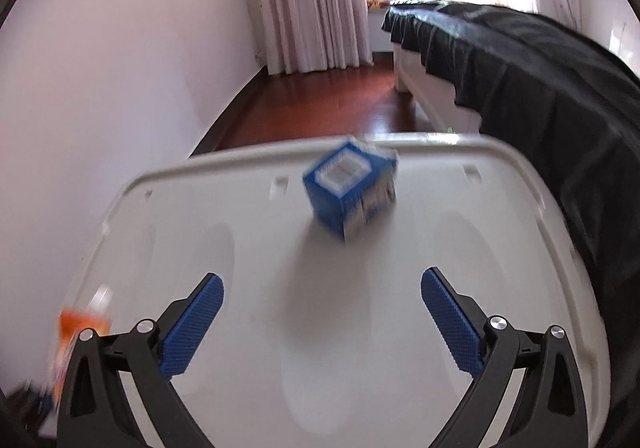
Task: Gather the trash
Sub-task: 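Grasp the blue milk box with the right tool, then carry the juice pouch and blue box over the bin and release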
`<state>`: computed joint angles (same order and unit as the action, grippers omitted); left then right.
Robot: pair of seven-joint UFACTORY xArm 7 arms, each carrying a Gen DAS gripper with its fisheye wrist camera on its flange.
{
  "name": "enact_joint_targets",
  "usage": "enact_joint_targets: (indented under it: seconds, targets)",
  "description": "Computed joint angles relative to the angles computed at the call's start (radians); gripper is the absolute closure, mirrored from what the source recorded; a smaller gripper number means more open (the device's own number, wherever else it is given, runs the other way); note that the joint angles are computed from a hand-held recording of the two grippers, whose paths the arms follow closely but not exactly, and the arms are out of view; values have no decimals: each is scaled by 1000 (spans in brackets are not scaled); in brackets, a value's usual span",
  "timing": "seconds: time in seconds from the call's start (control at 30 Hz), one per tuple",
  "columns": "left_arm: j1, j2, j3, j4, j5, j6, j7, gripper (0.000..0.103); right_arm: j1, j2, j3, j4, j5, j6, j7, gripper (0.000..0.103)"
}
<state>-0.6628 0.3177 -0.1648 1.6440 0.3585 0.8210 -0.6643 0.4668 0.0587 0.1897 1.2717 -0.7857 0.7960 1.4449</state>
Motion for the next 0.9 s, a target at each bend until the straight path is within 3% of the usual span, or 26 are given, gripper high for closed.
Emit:
enact_joint_targets:
  seconds: [0.1, 0.37, 0.53, 0.67, 0.8, 0.9]
  targets:
    - [15, -11, -9, -8, -33, -20, 26, 61, -8, 103, -30, 111, 15, 19, -24, 6]
    - [17, -4, 0, 15, -41, -16, 14, 60, 46, 300, -137, 359, 80, 174, 244, 6]
    - [18, -6, 3, 13, -37, -7, -1, 60, 85, 422, -186, 532, 104, 296, 260, 6]
    - [17, -9, 5, 8, -27, -14, -19, 60, 110, 485, -213, 623, 132, 416, 223, 43]
    - [12, -16, 5, -2, -9, -23, -34, 60, 116, 443, -218, 544, 120, 402, 230, 53]
    - [11, -24, 4, -13, 6, -30, -35, 60, 116, 402, -204, 485, 104, 381, 212, 55]
